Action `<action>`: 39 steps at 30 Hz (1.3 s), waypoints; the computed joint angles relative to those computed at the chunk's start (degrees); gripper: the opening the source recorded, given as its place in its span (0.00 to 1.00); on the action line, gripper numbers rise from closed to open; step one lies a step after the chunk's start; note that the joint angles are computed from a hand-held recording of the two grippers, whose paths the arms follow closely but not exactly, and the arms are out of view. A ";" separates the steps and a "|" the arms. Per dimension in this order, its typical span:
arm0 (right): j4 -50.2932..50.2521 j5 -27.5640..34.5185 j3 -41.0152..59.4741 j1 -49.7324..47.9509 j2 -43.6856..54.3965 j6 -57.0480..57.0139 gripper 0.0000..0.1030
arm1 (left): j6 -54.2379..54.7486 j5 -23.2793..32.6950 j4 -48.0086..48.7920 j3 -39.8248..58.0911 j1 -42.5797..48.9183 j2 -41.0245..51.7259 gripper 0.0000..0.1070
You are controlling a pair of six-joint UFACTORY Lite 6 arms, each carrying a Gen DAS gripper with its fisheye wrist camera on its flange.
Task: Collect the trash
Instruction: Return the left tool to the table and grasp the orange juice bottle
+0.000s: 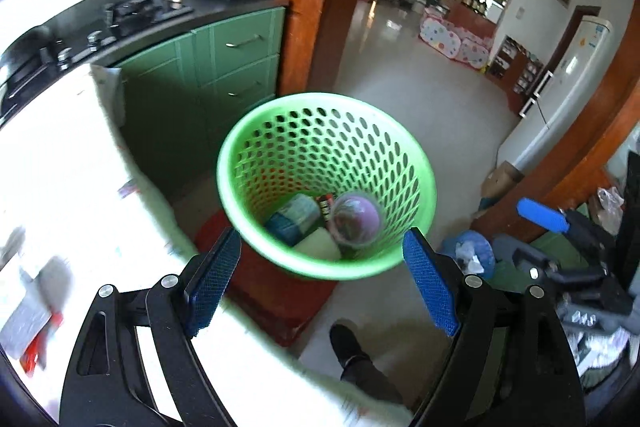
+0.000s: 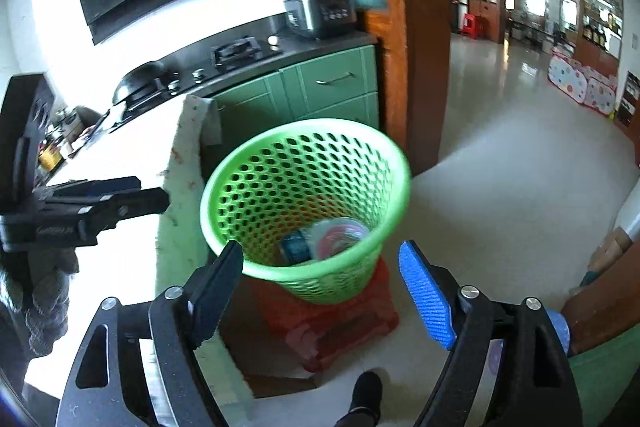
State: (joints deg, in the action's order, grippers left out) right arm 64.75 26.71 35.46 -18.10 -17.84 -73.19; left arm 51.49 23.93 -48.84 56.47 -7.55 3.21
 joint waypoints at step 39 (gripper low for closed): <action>-72.34 -16.58 19.09 63.25 17.15 94.90 0.81 | 59.87 19.74 5.50 -4.82 75.83 -6.07 0.83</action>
